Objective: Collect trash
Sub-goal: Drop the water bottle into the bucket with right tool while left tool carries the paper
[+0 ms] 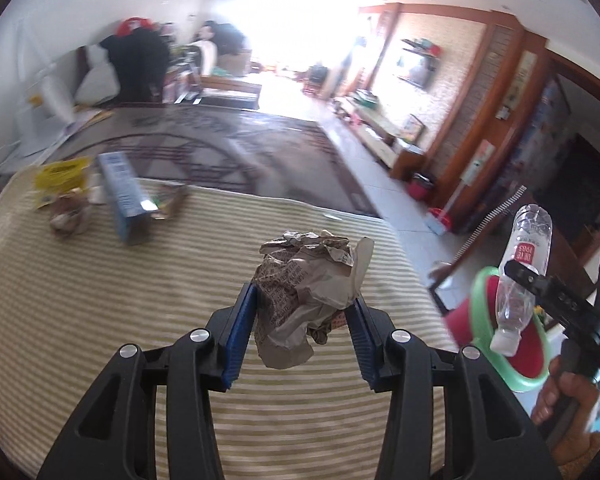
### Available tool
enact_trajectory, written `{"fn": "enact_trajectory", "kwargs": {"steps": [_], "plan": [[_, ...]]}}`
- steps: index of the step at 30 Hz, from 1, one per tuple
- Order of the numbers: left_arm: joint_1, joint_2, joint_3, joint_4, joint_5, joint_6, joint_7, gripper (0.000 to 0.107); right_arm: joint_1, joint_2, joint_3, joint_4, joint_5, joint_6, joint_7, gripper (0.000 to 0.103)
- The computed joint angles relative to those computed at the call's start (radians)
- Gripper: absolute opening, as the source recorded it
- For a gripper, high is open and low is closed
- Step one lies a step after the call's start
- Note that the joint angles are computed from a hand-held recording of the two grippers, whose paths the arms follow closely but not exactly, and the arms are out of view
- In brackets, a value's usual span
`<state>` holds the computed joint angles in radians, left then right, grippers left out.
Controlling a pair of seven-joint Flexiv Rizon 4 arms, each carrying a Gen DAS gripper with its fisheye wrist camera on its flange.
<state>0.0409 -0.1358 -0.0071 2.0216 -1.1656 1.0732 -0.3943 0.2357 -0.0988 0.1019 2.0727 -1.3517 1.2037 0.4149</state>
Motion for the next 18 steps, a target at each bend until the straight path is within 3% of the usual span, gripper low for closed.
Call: {"fn": "enact_trajectory", "kwargs": {"steps": [4, 9, 11, 12, 18], "plan": [[-0.031, 0.027, -0.011, 0.027, 0.02, -0.027, -0.005, 0.043, -0.025, 0.098, 0.019, 0.09, 0.031, -0.129, 0.021, 0.056], [-0.075, 0.045, -0.025, 0.043, 0.028, -0.065, -0.019, 0.043, -0.038, 0.145, 0.056, 0.143, 0.142, -0.259, -0.028, 0.057], [-0.095, 0.048, -0.032, 0.043, 0.031, -0.083, -0.027, 0.043, -0.034, 0.155, 0.068, 0.148, 0.195, -0.323, -0.058, 0.075], [-0.104, 0.048, -0.035, 0.04, 0.035, -0.103, -0.033, 0.043, -0.032, 0.162, 0.075, 0.15, 0.2, -0.358, -0.049, 0.089], [-0.154, 0.038, -0.06, 0.018, 0.055, -0.199, -0.027, 0.043, -0.036, 0.256, 0.124, 0.192, 0.154, -0.606, 0.16, 0.098]]}}
